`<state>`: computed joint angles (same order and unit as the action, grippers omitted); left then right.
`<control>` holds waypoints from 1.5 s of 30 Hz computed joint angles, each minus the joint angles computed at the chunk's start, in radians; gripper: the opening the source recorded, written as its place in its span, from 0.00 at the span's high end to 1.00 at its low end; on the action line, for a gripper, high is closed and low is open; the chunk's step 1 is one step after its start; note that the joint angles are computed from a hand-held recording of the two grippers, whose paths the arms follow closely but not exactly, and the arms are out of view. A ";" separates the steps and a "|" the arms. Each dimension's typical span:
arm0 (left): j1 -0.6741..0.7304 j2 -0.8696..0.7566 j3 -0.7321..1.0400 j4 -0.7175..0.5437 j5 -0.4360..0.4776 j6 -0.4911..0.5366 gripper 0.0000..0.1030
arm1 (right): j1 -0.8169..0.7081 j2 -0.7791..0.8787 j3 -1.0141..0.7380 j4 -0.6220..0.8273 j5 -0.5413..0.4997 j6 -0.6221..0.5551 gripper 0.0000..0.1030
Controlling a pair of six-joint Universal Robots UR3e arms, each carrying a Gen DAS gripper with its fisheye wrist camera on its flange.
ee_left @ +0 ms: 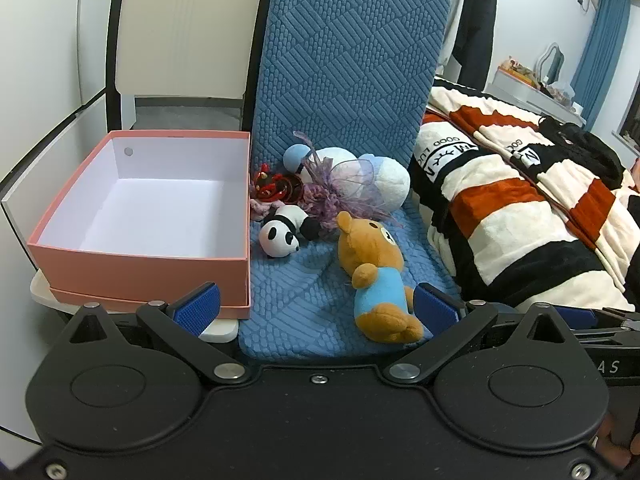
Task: Organize objects
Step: 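Move the left tool toward the small panda plush on the chair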
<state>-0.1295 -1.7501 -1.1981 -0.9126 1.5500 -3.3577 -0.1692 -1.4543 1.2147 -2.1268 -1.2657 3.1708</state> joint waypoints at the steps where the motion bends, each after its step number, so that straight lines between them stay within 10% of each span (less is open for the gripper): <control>1: 0.002 -0.001 0.001 -0.001 0.000 0.001 0.00 | 0.002 0.004 -0.005 0.001 0.000 0.001 0.00; 45: 0.006 -0.081 0.055 0.025 -0.030 0.057 0.01 | -0.001 0.032 0.050 -0.079 -0.001 0.028 0.00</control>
